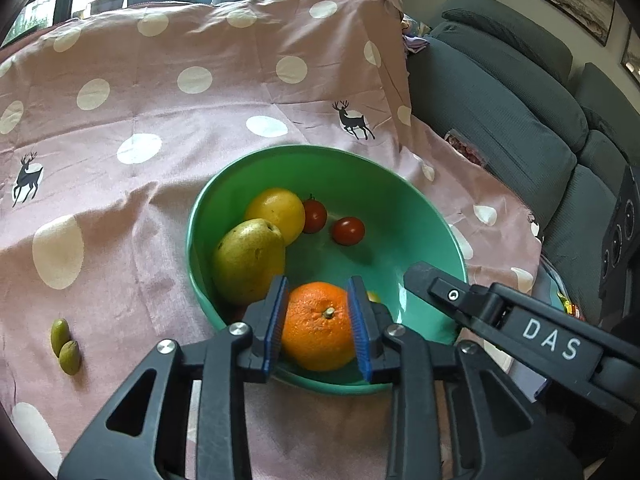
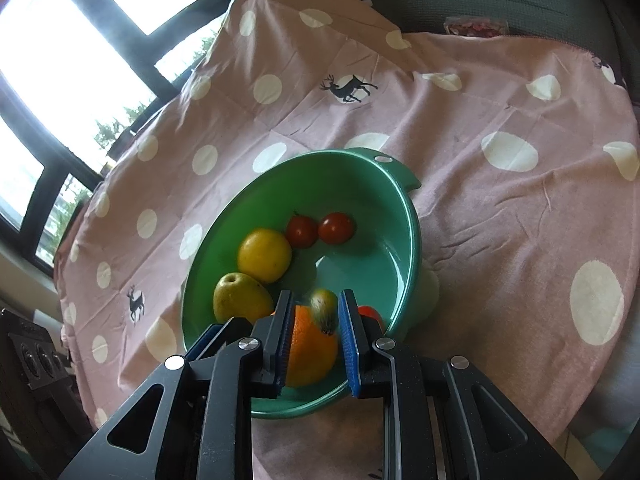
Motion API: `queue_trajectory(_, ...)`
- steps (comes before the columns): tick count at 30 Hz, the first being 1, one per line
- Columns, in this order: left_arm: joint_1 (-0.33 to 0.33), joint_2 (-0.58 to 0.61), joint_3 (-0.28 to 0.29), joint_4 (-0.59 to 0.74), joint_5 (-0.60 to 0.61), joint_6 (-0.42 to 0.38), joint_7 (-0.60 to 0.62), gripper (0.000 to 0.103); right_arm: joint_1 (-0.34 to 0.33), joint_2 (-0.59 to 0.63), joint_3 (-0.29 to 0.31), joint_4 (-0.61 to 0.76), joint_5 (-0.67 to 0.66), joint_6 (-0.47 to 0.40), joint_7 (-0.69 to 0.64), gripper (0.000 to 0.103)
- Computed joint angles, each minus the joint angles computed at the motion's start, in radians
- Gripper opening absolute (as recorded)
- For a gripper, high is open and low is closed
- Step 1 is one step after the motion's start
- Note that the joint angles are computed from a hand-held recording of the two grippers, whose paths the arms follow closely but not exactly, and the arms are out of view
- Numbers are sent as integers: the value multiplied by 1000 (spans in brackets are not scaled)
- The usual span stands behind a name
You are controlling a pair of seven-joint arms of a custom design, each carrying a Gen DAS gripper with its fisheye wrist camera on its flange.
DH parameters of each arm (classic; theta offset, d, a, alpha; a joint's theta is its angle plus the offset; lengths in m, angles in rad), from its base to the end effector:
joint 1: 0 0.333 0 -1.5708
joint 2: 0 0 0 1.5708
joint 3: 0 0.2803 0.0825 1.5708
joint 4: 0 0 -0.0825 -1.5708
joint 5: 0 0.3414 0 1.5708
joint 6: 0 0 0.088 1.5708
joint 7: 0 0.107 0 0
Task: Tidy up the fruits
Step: 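Lower the olive into the green bowl and open the right gripper, then move the right tool back to the last green olives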
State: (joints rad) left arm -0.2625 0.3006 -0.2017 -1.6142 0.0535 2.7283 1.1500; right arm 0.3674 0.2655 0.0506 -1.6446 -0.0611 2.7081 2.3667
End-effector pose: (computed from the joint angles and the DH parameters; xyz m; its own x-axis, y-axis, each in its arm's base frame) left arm 0.5864 -0.2762 0.5327 -0.1666 -0.9371 0.3067 -0.7432 -0.0851 -0.6636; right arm 0.5860 0.2585 0.5345 -0.1469 -0.8649 -0.4800 -0.7351 0.4202 -0.5321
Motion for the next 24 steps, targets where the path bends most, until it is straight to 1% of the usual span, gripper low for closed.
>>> queue_trajectory(1,-6,-13,9,-19,15,13,-15,43,-5,-3,4,-6,10,14,-9,24)
queue_trajectory(2,-8,-32,16,-45,29,29,-28,50,-10,-8,10,-16,24,31,-21,25)
queue_trajectory(4,-3,-71,23,-95,44,51,-46,54,-7,-16,8,-25,23,44,-24,31)
queue_trajectory(6,4,-105,32,-132,62,54,-75,59,1,-20,3,-25,7,49,-18,38)
queue_trajectory(8,6,-146,52,-176,113,58,-140,67,1,-21,9,-24,11,58,-27,41)
queue_trajectory(11,25,-209,69,-240,201,45,-242,76,-2,-21,27,-21,41,74,-64,46)
queue_trajectory(12,38,-230,69,-263,217,42,-267,77,-1,-19,33,-17,49,75,-78,50)
queue_trajectory(14,67,-267,67,-299,232,28,-314,79,6,-13,40,-1,56,69,-104,54)
queue_trajectory(18,127,-341,61,-369,257,3,-390,80,30,18,54,57,60,34,-152,56)
queue_trajectory(22,184,-400,57,-427,270,-35,-449,82,32,77,106,146,141,-12,-276,58)
queue_trajectory(24,205,-422,64,-462,234,-28,-452,82,42,118,121,207,173,-55,-331,58)
